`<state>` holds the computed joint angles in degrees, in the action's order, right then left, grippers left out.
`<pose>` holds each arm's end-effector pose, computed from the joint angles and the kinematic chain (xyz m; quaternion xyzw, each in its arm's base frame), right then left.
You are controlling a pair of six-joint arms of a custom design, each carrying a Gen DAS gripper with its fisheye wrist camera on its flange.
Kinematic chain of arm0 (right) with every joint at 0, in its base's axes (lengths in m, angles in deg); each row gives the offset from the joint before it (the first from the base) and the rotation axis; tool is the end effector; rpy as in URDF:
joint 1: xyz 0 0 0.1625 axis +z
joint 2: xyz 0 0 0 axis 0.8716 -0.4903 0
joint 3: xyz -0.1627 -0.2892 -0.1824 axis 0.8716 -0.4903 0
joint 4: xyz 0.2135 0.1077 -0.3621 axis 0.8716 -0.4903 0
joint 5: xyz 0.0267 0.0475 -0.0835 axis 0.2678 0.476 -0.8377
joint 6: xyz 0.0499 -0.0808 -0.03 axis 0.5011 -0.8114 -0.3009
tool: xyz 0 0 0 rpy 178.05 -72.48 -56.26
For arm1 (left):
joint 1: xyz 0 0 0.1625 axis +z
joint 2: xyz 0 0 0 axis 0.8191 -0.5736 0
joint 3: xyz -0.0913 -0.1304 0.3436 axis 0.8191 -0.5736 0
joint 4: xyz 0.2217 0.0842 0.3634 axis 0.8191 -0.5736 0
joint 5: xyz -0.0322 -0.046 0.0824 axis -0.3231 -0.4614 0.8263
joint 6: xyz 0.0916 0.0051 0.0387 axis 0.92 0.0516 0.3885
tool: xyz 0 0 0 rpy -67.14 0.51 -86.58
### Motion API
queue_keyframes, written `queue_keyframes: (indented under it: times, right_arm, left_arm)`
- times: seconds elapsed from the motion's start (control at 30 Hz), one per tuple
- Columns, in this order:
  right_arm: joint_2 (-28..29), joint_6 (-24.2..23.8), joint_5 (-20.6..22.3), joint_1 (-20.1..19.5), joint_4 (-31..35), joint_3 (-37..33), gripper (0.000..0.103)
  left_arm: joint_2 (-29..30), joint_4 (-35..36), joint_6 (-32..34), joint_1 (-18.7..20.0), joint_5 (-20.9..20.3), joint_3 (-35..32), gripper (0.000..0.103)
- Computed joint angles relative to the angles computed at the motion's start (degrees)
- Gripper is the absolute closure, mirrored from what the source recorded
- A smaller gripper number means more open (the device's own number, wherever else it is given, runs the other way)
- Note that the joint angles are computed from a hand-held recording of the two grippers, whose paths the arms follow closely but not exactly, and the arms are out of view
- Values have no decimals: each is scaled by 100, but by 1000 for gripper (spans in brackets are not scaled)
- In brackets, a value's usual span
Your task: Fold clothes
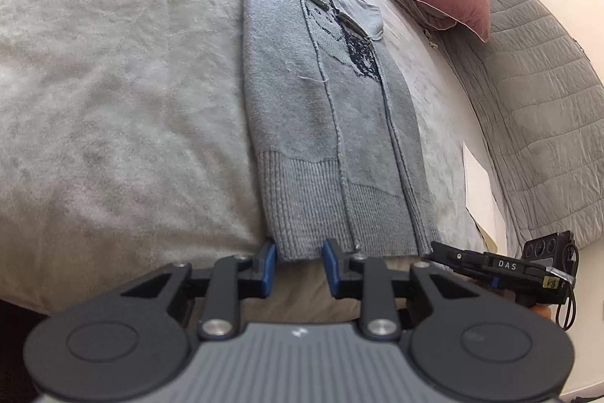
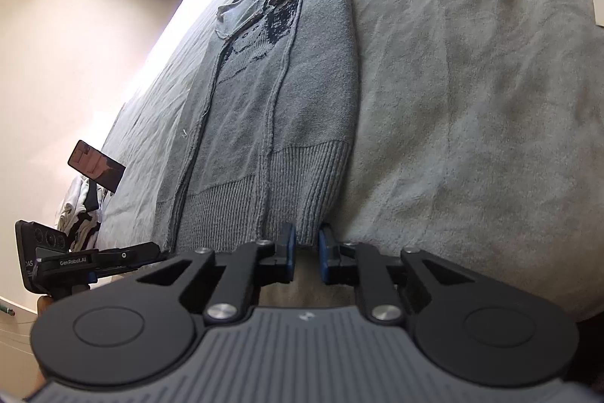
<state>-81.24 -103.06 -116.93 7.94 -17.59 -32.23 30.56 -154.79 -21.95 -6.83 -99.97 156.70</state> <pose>-0.1410 -0.7552 0.3405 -0.1837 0.9789 -0.0887 0.0115 -0.2496 -0.5614 -0.0446 -0.1059 0.9334 -0.3365 0.0655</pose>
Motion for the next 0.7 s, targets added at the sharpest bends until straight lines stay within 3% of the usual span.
queue_keyframes:
  times: [0.07,0.37,0.7]
  right_arm:
    - [87,82,17,1,217,-200,90]
    - [411,177,234,124,1043,-983,91]
    - [1318,281,581,430,1341,-2408,91]
  left_arm:
    - [-15,-128,8,57,-235,24,92]
    - [8,-764,209,172,-744,-36,99]
    - [151,-909,832,477,-589,-803,103]
